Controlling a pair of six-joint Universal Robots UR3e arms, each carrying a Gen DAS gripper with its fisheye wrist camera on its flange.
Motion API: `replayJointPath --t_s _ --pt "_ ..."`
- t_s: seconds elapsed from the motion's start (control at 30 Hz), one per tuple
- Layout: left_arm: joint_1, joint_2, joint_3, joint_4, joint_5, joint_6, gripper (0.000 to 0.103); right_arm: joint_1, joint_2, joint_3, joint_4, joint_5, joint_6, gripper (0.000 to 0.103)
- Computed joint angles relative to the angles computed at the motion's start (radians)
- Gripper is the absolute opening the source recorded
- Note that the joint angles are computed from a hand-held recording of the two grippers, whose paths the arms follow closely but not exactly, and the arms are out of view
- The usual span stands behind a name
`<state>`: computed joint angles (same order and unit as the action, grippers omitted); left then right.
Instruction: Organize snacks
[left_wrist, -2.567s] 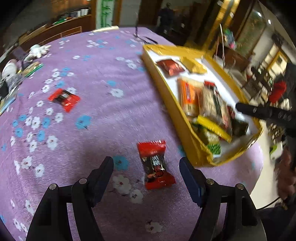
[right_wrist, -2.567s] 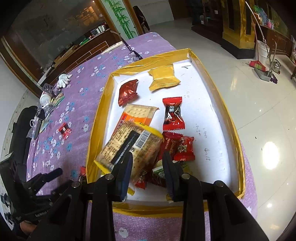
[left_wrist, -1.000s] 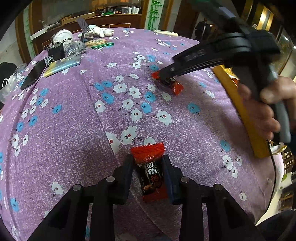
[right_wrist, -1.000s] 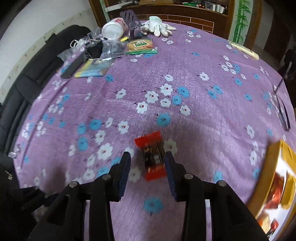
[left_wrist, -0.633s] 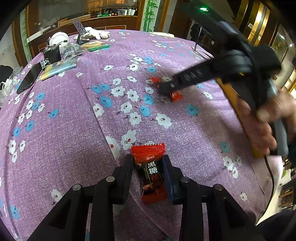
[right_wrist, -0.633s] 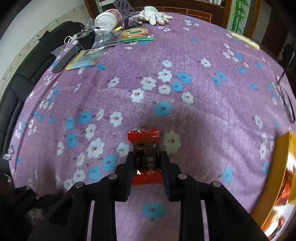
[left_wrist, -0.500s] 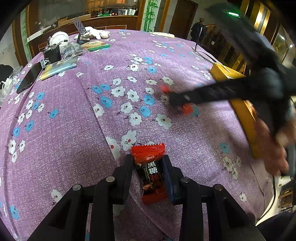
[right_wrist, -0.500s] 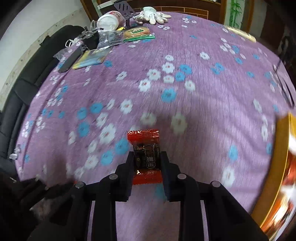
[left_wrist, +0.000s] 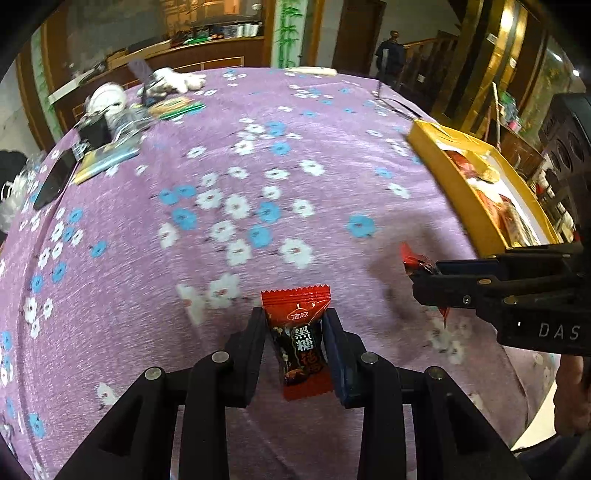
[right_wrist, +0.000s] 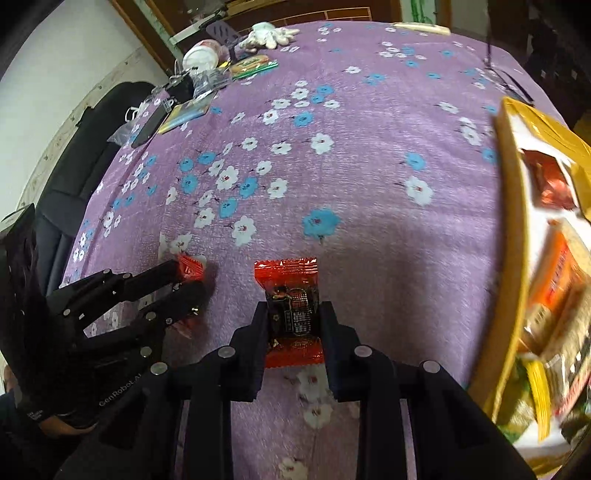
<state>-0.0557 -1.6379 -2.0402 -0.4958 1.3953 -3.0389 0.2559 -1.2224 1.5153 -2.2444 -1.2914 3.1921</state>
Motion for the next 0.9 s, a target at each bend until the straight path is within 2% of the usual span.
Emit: replayJointPath --t_s 0.47,0.9 --pt "-0.148 -0.088 0.162 -0.033 0.043 -0.052 0.032 -0.139 -0.227 0.221 -0.054 0.040 -0.030 0.025" --pt "-0.240 -0.148 0.296 -0.070 0.082 -0.082 0.032 -0.294 -0.399 0.360 -0.032 0.099 -0.082 0.025"
